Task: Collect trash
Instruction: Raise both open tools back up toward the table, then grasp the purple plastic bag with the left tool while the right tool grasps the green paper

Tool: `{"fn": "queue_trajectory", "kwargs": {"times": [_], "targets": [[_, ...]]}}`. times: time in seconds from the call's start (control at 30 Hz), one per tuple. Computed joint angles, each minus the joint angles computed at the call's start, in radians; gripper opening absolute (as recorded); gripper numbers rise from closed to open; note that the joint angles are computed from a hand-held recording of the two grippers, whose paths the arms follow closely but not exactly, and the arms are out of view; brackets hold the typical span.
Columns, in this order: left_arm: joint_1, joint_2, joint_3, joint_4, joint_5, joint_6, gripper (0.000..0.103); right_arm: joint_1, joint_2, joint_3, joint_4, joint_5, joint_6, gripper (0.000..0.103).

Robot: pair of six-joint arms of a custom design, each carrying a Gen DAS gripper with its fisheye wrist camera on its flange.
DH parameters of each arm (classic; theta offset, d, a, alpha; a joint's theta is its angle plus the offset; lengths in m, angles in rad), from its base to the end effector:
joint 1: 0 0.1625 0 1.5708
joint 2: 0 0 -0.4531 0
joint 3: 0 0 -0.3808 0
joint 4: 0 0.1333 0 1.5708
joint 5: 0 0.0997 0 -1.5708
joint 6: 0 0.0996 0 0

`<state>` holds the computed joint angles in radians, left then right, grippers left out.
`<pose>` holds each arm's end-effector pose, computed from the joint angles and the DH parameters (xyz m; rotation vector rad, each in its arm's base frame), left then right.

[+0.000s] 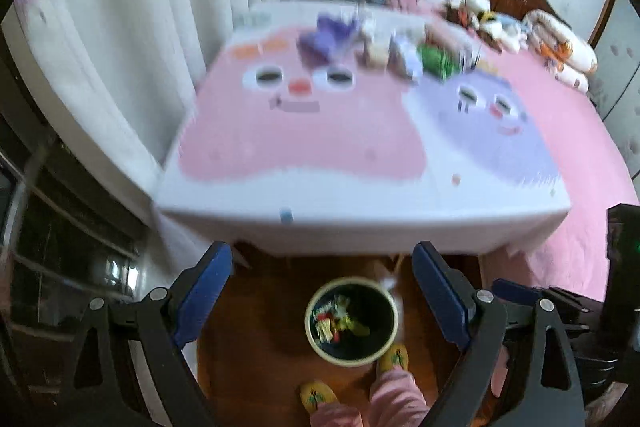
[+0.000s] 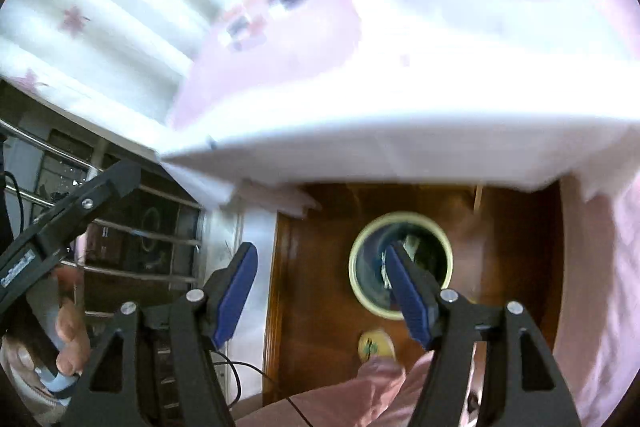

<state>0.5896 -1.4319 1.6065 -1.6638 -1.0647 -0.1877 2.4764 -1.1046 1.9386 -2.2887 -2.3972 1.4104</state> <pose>-0.3396 -0.4456 0.4501 1.0541 2.4432 -0.2890 0.4704 -0.2927 0.2066 -0.5723 -2.4785 0.9620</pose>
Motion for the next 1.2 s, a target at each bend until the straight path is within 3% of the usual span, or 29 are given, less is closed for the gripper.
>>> {"fn": "queue_trajectory", "kwargs": {"times": [0.23, 0.5, 0.67, 0.83, 0.97, 1.2], "targets": [[0.004, 0.06, -0.126, -0.053, -0.017, 0.05, 0.091, 0.048, 0.004, -0.189, 0.253, -0.176, 0.01, 0.067], [0.008, 0.131, -0.191, -0.087, -0.045, 0.089, 0.091, 0.035, -0.007, -0.301, 0.477, -0.276, 0.035, 0.067], [0.01, 0.195, -0.206, -0.116, -0.03, 0.079, 0.091, -0.014, -0.068, -0.288, 0.5, -0.28, -0.004, 0.066], [0.022, 0.294, -0.233, -0.149, -0.001, 0.054, 0.091, -0.1, -0.161, -0.197, 0.292, -0.256, -0.237, 0.064], [0.038, 0.407, -0.298, -0.128, 0.047, -0.013, 0.091, -0.211, -0.227, -0.149, 0.14, -0.182, -0.46, 0.056], [0.08, 0.595, -0.443, -0.088, 0.102, -0.122, 0.09, -0.418, -0.27, -0.151, 0.044, -0.053, -0.773, 0.056]]}}
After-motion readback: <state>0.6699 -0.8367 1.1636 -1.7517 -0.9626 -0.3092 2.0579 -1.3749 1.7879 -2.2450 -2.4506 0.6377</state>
